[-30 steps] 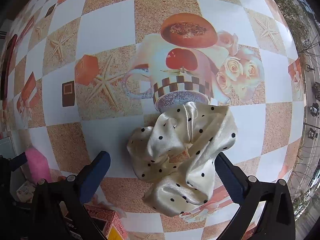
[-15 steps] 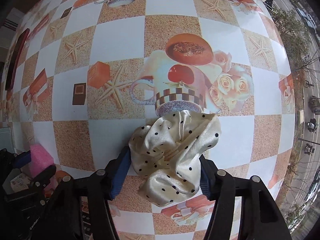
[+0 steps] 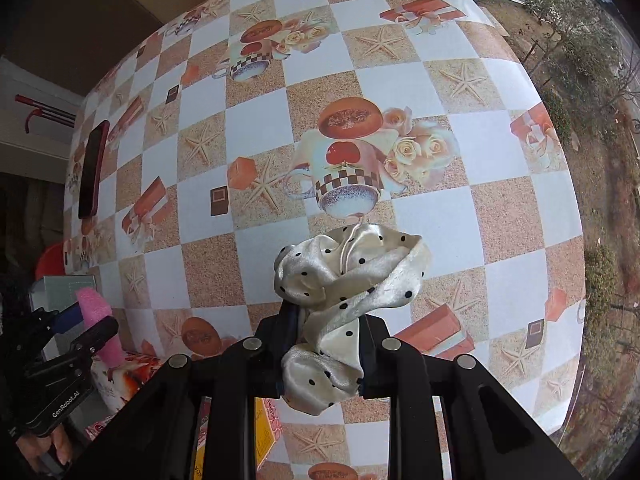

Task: Organize soft objects
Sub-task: 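Grasp the pink sponge with the left tool while the right tool grasps the scrunchie, then carry the pink sponge and scrunchie with both tools over the white box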

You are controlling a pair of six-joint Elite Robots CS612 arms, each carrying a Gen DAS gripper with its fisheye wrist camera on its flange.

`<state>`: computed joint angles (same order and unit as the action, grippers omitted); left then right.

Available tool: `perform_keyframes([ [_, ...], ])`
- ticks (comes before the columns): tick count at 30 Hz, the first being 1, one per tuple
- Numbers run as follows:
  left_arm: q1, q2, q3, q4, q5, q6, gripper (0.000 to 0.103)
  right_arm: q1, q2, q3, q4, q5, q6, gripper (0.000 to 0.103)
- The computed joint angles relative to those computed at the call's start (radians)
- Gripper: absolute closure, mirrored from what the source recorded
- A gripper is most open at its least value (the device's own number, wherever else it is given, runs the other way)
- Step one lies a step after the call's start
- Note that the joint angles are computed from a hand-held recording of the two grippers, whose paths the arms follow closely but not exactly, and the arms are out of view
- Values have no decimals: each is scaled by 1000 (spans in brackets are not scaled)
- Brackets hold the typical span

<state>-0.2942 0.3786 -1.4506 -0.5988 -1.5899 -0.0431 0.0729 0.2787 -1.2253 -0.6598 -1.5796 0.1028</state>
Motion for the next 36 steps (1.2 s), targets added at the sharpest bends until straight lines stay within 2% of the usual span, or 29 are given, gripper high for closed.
perform_keyframes([
  [3, 9, 17, -66, 12, -4, 17, 56, -3, -1, -40, 26, 4, 16, 78],
  [8, 26, 14, -113, 31, -37, 43, 56, -2, 11, -125, 91, -5, 47, 78],
  [15, 26, 36, -207, 91, -44, 117, 56, 10, 31, -251, 198, -5, 103, 78],
  [20, 29, 45, -269, 154, -72, 161, 56, 29, 43, -316, 263, -2, 132, 78],
  [25, 30, 52, -329, 198, -86, 225, 56, 55, 52, -365, 330, 1, 125, 78],
  [31, 51, 55, -368, 212, -104, 206, 56, 86, 64, -397, 384, 23, 107, 78],
  [36, 73, 52, -382, 196, -95, 175, 56, 120, 62, -387, 370, 27, 58, 78],
])
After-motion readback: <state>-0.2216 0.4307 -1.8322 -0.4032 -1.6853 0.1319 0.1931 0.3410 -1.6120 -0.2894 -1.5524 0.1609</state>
